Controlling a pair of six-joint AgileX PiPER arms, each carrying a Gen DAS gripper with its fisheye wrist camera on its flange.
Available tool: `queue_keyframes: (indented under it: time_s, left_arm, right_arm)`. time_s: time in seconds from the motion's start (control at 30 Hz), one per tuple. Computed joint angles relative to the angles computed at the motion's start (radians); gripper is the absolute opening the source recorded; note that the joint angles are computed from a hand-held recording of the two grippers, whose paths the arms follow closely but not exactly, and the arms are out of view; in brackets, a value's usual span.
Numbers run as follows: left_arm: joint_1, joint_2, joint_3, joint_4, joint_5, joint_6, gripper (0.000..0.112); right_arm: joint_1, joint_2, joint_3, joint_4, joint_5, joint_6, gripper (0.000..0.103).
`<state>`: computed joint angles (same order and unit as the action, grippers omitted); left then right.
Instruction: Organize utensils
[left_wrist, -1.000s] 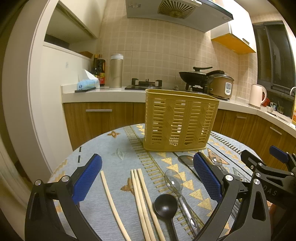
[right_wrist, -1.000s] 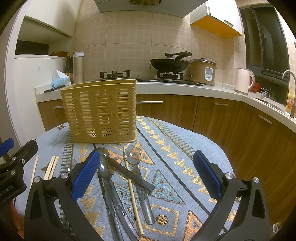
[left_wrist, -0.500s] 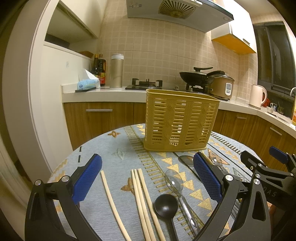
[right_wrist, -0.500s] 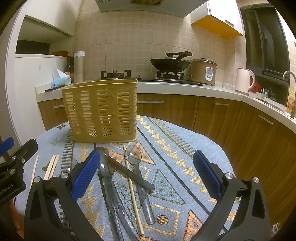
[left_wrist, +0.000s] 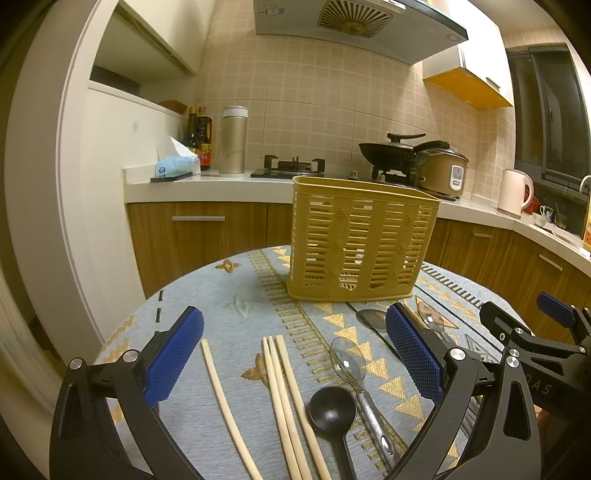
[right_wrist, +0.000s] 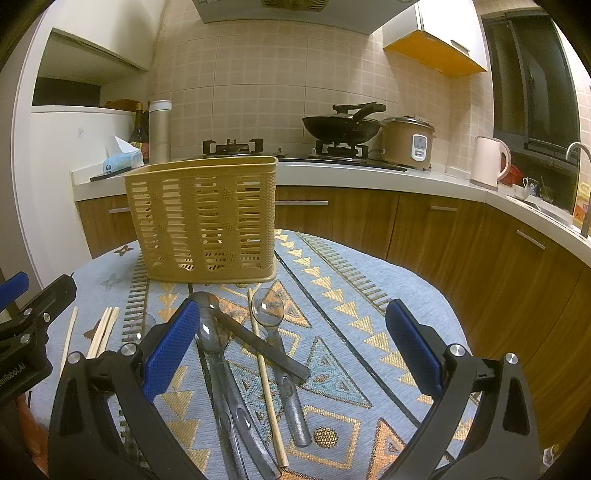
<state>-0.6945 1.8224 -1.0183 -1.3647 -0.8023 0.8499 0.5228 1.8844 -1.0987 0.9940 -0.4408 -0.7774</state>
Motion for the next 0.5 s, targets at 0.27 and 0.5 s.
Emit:
queue_keyframes:
  time_s: [0.27,0.5]
  left_arm:
    - [0.0,0.002,0.002,0.002,0.0,-0.003,0.095]
    - [0.001,0.004,0.0,0.0,0.003,0.0,0.095]
  right_arm:
    - [-0.001,0.0,0.0,0.0,0.001,0.0,0.096]
    - [-0.001,0.0,0.0,-0.001,0.001,0.0,0.096]
